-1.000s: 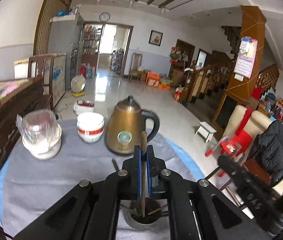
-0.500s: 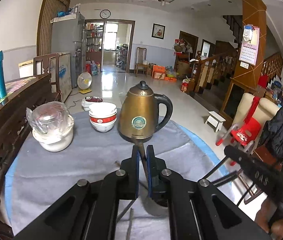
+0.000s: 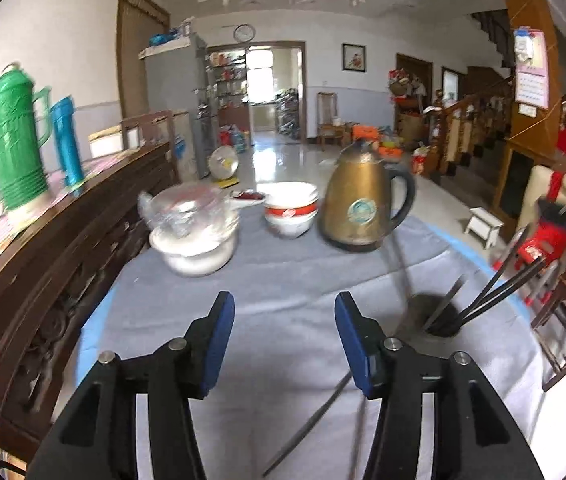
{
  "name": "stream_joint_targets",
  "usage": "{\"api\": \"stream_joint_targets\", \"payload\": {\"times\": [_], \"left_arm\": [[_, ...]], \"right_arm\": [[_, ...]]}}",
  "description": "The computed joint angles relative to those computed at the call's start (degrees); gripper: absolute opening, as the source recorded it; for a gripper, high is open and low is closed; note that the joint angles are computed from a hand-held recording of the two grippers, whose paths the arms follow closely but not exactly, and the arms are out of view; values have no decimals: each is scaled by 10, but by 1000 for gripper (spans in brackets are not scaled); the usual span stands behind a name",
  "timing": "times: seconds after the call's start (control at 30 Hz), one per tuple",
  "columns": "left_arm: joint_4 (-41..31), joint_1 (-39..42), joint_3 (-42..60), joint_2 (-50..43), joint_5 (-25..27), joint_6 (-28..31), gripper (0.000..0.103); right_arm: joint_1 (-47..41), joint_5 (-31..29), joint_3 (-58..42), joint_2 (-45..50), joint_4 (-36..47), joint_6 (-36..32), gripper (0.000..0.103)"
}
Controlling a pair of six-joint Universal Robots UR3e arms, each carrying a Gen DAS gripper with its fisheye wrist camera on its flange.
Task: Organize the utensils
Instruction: 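Open the right tool over the holder while the left tool releases its chopstick, then lower the left tool onto a remaining chopstick and close while the right tool approaches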
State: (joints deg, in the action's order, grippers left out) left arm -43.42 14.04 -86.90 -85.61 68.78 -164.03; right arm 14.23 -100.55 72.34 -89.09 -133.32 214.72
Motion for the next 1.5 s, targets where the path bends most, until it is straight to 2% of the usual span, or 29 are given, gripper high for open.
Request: {"api": "stream_joint_targets", "payload": {"times": [0.03, 0.1, 0.13, 0.17, 0.23, 0.3, 0.37, 0.5, 0.63, 0.7, 0.93, 1.03, 1.5], "left_arm": [[-3, 11, -11, 4, -3, 8, 56], [0, 30, -38, 12, 5, 21, 57], [1, 41, -54, 15, 12, 27, 57], [2, 49, -65, 17, 14, 32, 57], [-1, 73, -90, 23, 14, 41, 57], [-8, 96, -110, 27, 12, 50, 57], [-6, 113, -130, 31, 13, 54, 57], [6, 128, -169, 41, 18, 61, 57], [11, 140, -214, 61, 10, 89, 57], [6, 140, -230, 65, 2, 101, 57], [51, 86, -266, 66, 43, 107, 58], [63, 70, -270, 65, 56, 102, 58], [91, 44, -272, 37, 87, 92, 59]], "right_arm": [[4, -6, 3, -3, -8, -2, 17], [21, -29, 26, -21, -42, -3, 39], [31, -42, 45, -34, -69, -2, 61], [42, -61, 61, -44, -94, -2, 64], [70, -101, 70, -54, -110, -11, 64], [83, -103, 95, -73, -142, -19, 62], [102, -97, 140, -95, -209, -37, 62], [161, -125, 179, -90, -274, -65, 62], [195, -126, 233, -76, -314, -66, 62], [190, -101, 283, -77, -331, -38, 62], [191, -97, 395, -45, -351, 8, 62], [168, -62, 416, -35, -357, 15, 62], [163, -21, 425, 24, -328, 42, 62]]}}
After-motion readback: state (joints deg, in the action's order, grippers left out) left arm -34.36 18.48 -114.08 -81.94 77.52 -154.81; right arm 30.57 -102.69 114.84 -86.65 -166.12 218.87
